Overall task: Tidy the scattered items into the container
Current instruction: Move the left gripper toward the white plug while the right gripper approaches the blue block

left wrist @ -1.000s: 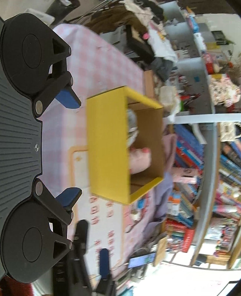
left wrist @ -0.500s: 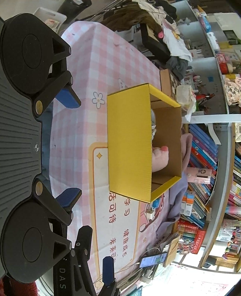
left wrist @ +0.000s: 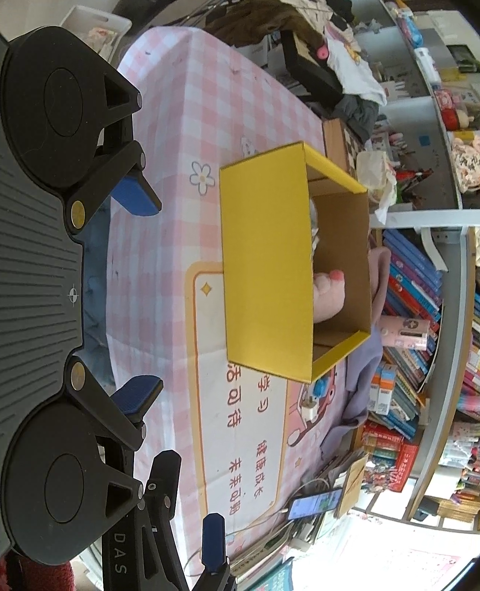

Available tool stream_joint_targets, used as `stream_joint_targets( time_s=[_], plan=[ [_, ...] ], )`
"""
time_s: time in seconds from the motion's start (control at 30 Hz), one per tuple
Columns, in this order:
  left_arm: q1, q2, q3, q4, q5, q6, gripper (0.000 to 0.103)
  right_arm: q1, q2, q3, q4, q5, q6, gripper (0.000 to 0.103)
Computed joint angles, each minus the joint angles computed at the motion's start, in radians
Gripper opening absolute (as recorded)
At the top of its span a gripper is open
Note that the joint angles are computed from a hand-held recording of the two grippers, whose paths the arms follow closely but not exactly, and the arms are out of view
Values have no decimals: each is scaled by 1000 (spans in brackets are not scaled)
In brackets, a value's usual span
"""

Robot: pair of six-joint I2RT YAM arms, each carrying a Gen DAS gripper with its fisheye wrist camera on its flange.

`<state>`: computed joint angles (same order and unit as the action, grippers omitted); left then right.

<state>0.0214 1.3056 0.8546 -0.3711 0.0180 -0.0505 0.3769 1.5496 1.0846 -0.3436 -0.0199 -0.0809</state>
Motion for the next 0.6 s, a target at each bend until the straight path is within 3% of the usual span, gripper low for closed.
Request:
stream_joint_targets(
  time_s=[0.6],
  plan=[
    [-47,70,47,-1,57,13,95,-44,-33,-34,-17,48,16,89]
  ],
)
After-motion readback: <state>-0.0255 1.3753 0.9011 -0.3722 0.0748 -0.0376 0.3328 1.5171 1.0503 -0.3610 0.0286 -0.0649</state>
